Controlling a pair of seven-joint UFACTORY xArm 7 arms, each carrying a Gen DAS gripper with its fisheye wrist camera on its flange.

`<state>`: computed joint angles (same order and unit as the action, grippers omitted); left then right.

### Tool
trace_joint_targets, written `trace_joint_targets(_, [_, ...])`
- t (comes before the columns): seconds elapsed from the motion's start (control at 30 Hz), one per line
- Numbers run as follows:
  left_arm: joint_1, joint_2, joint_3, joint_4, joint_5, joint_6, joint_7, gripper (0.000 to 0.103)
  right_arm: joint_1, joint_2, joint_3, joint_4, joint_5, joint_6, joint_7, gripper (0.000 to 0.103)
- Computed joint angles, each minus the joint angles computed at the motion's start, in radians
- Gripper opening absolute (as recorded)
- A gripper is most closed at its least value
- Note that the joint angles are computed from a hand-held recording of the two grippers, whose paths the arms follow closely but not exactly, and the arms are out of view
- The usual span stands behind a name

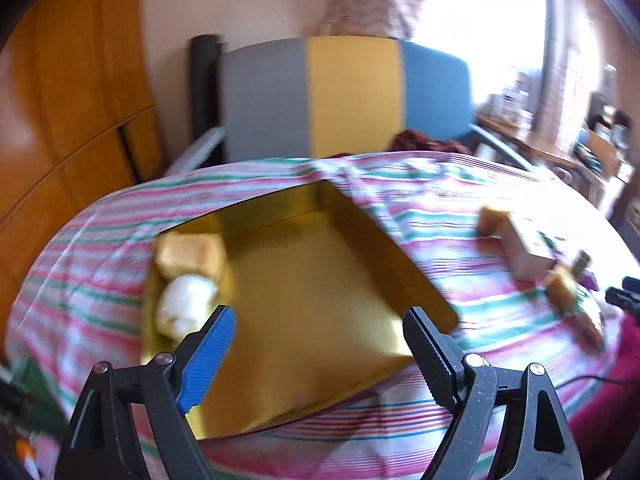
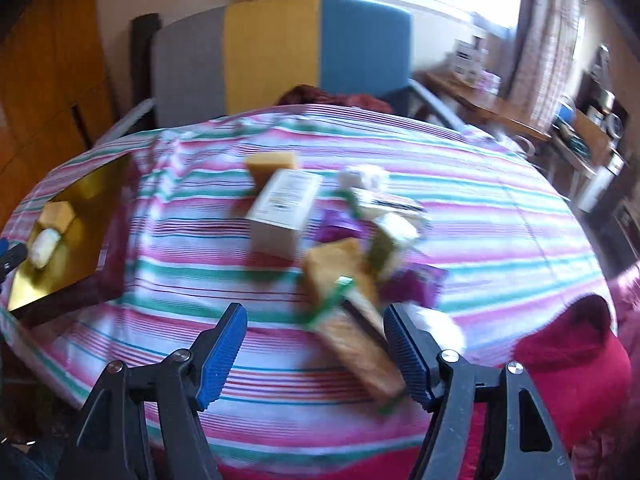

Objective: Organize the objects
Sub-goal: 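Move both tools back toward the remaining items on the cloth, then grasp the cracker packet with the left tool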

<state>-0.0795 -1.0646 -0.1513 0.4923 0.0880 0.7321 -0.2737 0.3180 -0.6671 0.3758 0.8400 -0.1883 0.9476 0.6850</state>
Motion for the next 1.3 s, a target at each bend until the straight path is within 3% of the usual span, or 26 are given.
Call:
trace_joint_targets(0.1, [-0.066,0.070,-0.005,0.030,-0.028,-0.043,0.029,0.087,-0.037,-0.064,-0.019,-0.039,0.007,0.063,0.058,0.072])
trace_joint_targets(0.23, [-0.136,0.180,-0.013,0.087,-0.063,-0.082,0.064,0.086,-0.083,-0.143,-0.043,-0.108,0.012,0.073,0.131,0.072])
trace_joint_targets(0.4, [-0.229,0.317,-0.009,0.157,-0.125,-0.118,0.110,0.085,-0.075,-0.203,-0.105,-0.180,0.094,-0.012,0.148,0.072])
trace_joint_targets(0.47, [-0.277,0.367,0.002,0.173,-0.164,-0.128,0.138,0.080,-0.078,-0.210,-0.103,-0.187,0.101,-0.028,0.142,0.072])
trace_joint_targets(0.53, [-0.343,0.429,0.026,0.197,-0.224,-0.126,0.188,0.061,-0.082,-0.230,-0.098,-0.203,0.109,-0.052,0.151,0.072])
trace_joint_targets(0.77, [-0.469,0.644,0.039,0.305,-0.430,-0.139,0.308,0.054,-0.087,-0.296,-0.101,-0.266,0.131,-0.153,0.157,0.072])
trace_joint_targets(0.93, [-0.504,0.762,0.013,0.381,-0.545,-0.141,0.396,0.053,-0.095,-0.343,-0.098,-0.305,0.143,-0.209,0.172,0.071])
trace_joint_targets(1.0, [-0.525,0.801,0.016,0.402,-0.638,-0.146,0.452,0.054,-0.095,-0.353,-0.099,-0.313,0.147,-0.221,0.173,0.071])
trace_joint_targets(1.2, [-0.519,0.898,-0.024,0.449,-0.786,-0.179,0.499,0.059,-0.101,-0.354,-0.095,-0.314,0.149,-0.223,0.174,0.071])
trace_joint_targets(1.27, [-0.522,0.905,-0.031,0.447,-0.871,-0.207,0.543,0.052,-0.101,-0.353,-0.095,-0.314,0.150,-0.223,0.172,0.071])
trace_joint_targets(1.3, [-0.526,0.904,-0.021,0.447,-0.947,-0.194,0.587,0.042,-0.102,-0.353,-0.094,-0.312,0.150,-0.218,0.172,0.071])
